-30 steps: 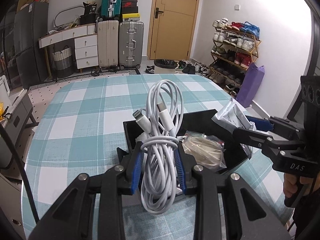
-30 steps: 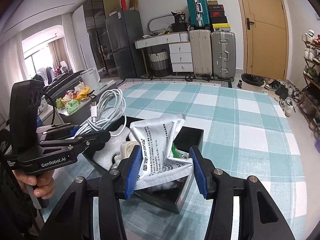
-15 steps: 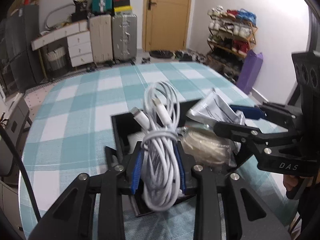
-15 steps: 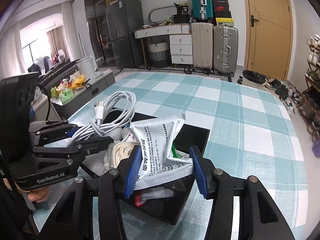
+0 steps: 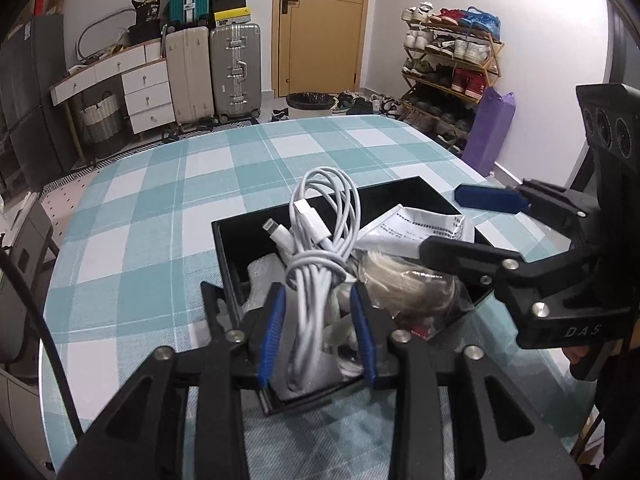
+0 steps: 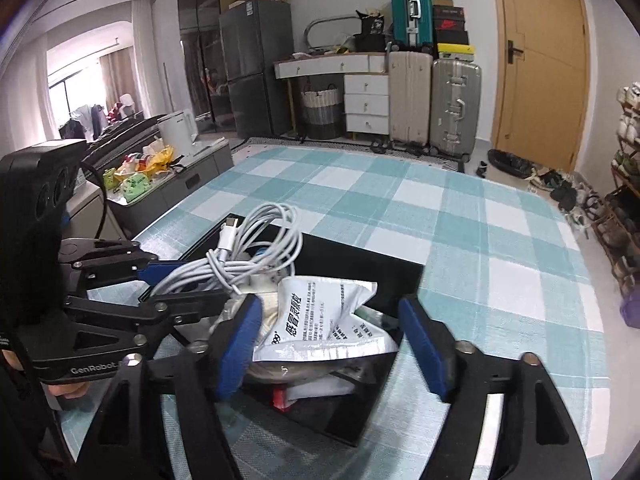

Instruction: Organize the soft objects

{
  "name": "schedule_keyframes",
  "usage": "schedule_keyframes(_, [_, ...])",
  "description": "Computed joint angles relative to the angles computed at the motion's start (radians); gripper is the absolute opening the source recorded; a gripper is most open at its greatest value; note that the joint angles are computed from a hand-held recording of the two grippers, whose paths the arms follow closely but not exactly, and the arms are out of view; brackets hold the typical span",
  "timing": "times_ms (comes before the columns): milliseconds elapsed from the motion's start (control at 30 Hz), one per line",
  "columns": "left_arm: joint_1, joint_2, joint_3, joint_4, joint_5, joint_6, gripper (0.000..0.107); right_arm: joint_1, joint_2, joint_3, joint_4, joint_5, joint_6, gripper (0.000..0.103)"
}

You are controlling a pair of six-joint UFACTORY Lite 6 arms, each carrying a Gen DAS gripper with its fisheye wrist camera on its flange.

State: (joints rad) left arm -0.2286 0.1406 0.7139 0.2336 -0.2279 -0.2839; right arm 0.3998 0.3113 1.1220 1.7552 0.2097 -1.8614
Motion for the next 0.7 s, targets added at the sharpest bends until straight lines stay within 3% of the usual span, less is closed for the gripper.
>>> schedule_keyframes(100, [-0.001, -0.047, -0.035, 0.016, -0.007, -0.017, 0.053, -0.016, -0.032, -0.032, 0.039, 0.012, -0.032, 0.091])
schedule_keyframes(167, [-0.005, -0.083, -0.059, -0.021, -0.008, 0.019, 0.056, -0.025, -0.063, -0.068, 0.145, 0.012, -0.133, 0.099])
schedule_keyframes(200, [-0.007, -0.102, -0.071, -0.061, -0.004, 0.057, 0.062, -0.03, -0.079, -0.086, 0.176, 0.017, -0.161, 0.101])
schedule_keyframes(300, [-0.018, -0.162, -0.119, -0.24, -0.025, 0.215, 0.096, -0.051, -0.134, -0.143, 0.218, 0.049, -0.201, 0.102])
schedule_keyframes(433, [-0.006, -0.226, -0.179, -0.288, -0.06, 0.244, 0.103, -0.064, -0.216, -0.231, 0.341, 0.074, -0.319, 0.102])
schedule_keyframes(533, [-0.012, -0.281, -0.242, -0.428, -0.118, 0.359, 0.103, -0.069, -0.275, -0.293, 0.428, 0.101, -0.399, 0.102])
schedule_keyframes(700, [-0.012, -0.345, -0.319, -0.468, -0.179, 0.378, 0.103, -0.058, -0.377, -0.398, 0.58, 0.139, -0.541, 0.102])
